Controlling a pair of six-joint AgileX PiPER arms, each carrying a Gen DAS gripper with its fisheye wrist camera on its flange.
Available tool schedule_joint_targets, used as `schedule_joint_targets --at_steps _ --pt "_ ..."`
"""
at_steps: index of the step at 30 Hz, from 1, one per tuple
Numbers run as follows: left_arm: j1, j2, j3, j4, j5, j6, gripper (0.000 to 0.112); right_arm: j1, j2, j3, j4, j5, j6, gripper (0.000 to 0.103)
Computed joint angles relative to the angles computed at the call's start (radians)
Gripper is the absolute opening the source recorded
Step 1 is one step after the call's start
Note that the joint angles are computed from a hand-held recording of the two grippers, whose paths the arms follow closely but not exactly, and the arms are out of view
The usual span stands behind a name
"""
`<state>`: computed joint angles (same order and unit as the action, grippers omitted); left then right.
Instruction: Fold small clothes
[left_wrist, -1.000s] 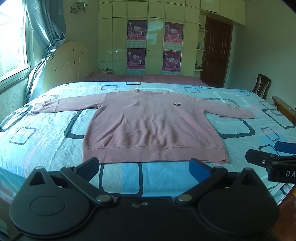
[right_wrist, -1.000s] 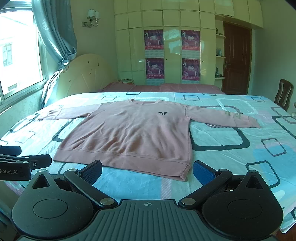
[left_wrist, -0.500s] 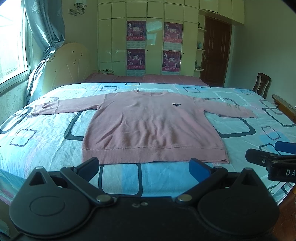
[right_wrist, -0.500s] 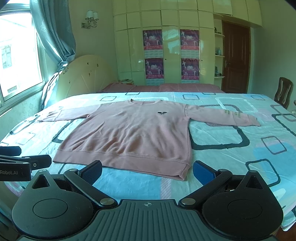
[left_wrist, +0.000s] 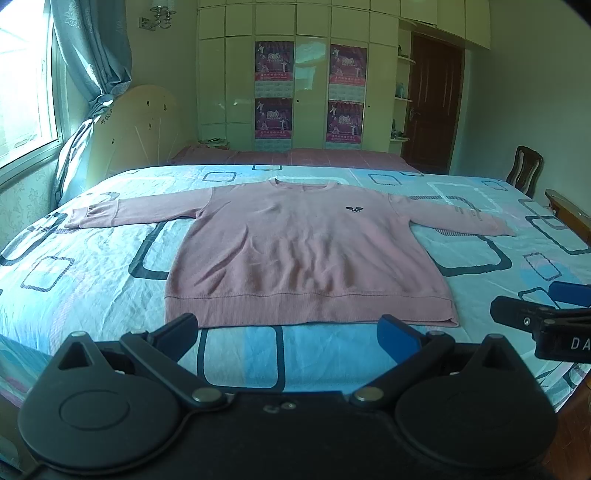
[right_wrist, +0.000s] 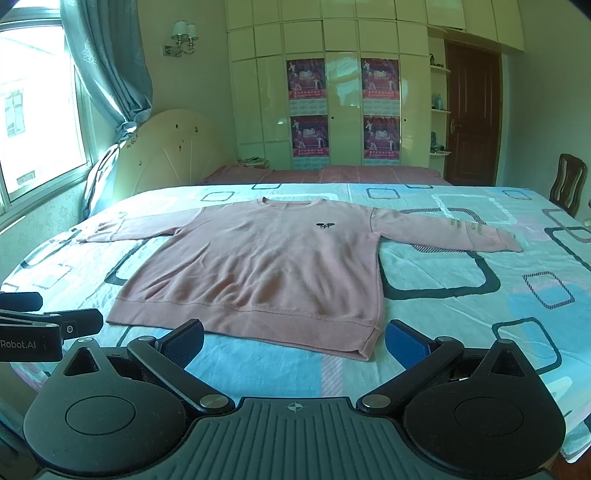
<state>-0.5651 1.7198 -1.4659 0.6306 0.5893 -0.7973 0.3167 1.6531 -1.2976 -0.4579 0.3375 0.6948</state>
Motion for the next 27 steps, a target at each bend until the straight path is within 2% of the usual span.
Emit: schedule_joint_targets --at_steps 27 --pt "-0.012 0.006 -0.002 0.029 0.006 -0.029 0.102 -0.001 0.001 -0.004 0.008 0.0 -0.012 0.103"
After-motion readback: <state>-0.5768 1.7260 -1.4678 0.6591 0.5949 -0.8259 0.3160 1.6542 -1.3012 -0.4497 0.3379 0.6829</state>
